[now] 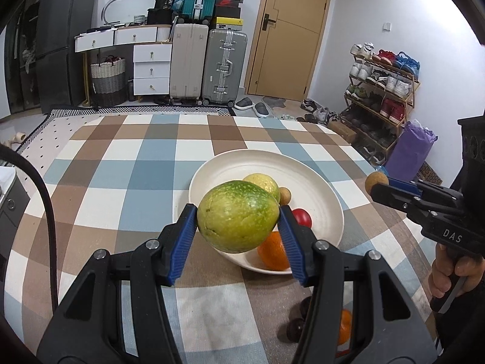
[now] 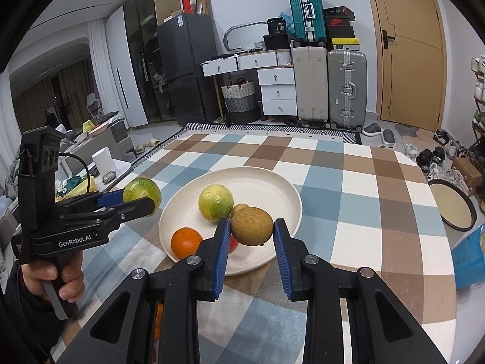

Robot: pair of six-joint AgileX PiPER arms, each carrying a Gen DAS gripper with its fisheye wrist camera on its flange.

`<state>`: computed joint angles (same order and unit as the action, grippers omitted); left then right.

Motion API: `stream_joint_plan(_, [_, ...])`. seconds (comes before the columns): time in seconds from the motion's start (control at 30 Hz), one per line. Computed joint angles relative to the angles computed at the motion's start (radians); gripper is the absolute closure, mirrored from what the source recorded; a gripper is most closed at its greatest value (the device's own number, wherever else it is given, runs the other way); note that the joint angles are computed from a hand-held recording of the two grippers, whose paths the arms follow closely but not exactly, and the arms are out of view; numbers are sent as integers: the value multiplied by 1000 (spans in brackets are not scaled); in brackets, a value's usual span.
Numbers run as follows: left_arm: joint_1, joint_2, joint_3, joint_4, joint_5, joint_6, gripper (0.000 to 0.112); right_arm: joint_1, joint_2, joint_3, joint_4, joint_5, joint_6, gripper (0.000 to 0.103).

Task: Organize fruits
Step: 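Carry the pomelo and kiwi over the cream plate and open both tools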

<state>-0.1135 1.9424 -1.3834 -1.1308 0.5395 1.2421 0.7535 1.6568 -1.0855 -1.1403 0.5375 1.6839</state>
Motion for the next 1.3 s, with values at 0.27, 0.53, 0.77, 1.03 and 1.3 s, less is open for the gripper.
stream_joint_plan(0.27, [-16, 40, -60, 36, -8, -44, 60, -37, 23, -36, 32, -22, -62, 73])
stream_joint_plan(0.53, [-30, 109, -164, 127, -15, -140, 60, -85, 67, -70, 69, -78, -107, 73])
stream_joint_plan(0.77, [-33, 184, -225, 187, -22, -196, 60, -132, 129, -83, 148, -143, -164, 73])
stream_joint_plan(1.03, [-47, 198, -226, 213, -51, -204, 60, -163, 162, -81, 208, -193, -220, 73])
stream_joint_plan(1.3, [-50, 193, -215, 221, -46, -202, 60, -172, 176, -86, 222, -204, -229, 73])
